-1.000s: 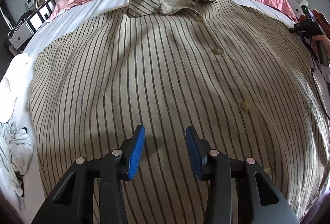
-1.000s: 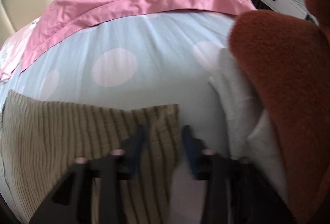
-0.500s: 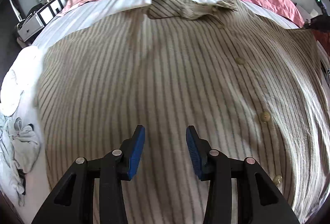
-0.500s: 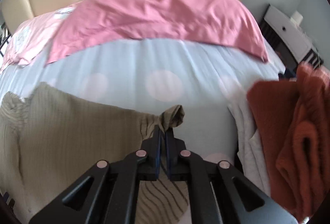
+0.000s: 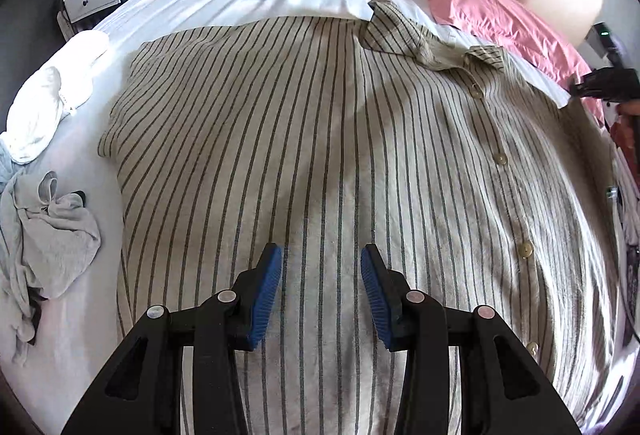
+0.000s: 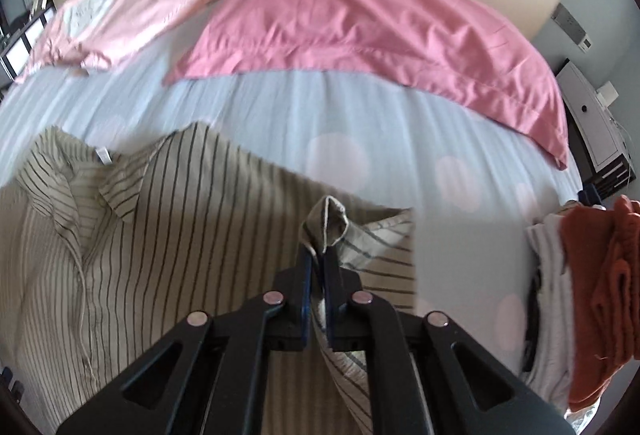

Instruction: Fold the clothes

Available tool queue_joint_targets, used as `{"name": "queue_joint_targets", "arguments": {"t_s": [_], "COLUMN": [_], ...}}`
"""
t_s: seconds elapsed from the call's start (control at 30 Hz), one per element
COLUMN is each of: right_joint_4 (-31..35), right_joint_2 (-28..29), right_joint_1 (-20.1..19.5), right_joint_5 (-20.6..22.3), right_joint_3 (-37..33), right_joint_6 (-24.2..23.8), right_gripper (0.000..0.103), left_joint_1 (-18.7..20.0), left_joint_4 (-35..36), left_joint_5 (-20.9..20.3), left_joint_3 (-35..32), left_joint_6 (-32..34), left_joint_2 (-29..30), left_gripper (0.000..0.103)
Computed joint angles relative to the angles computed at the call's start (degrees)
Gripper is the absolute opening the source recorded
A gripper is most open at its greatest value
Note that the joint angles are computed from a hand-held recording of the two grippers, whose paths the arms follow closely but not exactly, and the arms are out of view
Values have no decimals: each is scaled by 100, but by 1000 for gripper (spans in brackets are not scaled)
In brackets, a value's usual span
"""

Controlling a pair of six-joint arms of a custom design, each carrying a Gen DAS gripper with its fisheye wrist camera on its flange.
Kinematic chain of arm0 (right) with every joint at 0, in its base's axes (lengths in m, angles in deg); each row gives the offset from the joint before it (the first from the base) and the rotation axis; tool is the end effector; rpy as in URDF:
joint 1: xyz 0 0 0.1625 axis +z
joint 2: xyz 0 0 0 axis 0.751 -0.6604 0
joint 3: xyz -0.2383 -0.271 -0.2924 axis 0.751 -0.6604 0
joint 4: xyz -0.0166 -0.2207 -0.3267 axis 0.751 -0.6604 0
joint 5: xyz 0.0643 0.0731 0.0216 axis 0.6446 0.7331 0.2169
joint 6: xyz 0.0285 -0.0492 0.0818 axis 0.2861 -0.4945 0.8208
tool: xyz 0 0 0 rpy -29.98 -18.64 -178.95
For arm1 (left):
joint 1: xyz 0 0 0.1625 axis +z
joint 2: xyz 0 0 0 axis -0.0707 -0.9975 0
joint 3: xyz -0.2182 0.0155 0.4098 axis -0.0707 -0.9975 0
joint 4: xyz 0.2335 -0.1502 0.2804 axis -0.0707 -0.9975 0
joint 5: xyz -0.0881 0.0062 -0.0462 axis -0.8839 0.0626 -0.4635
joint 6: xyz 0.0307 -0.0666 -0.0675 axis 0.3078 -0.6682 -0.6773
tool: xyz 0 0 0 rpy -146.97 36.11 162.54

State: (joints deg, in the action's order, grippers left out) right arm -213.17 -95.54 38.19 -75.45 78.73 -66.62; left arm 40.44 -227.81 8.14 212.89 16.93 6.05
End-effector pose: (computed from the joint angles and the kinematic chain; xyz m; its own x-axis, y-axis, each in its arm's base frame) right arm 0.0304 -0.6462 0.2908 -0.6206 -0.0523 0.7824 -0.3507 0.9109 -0.2173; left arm -0.1561 -0.3731 0.0810 -0.7569 -0.1306 -0.6404 0.2213 0.8707 -0.4392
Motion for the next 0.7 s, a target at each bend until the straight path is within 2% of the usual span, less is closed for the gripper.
{"name": "queue_joint_targets", "arguments": {"t_s": [0.1, 0.27, 0.47, 0.6, 0.7], "right_joint_4": [214, 947, 789, 715, 481], "right_joint_2": [98, -46, -451, -861, -1178], "right_joint_1": [7, 7, -31, -221, -488], "right_joint_5": [-93, 166, 253, 222, 258], "right_joint_3": [-60, -125, 282, 800, 1245], "right_joint_6": [177, 429, 285, 308, 72], "right_gripper": [9, 25, 28, 27, 26], "left_joint_1": [82, 199, 77, -8, -49], "left_joint_4": [-288, -561, -526, -439, -342], "left_joint_5": [-43, -191, -205, -155, -151], "left_joint_3": [33, 22, 57, 65, 53], "left_joint_6": [168, 291, 267, 168, 100], "left_joint_2": [41, 55, -28, -118, -119], "left_gripper": [43, 43, 43, 43, 43]}}
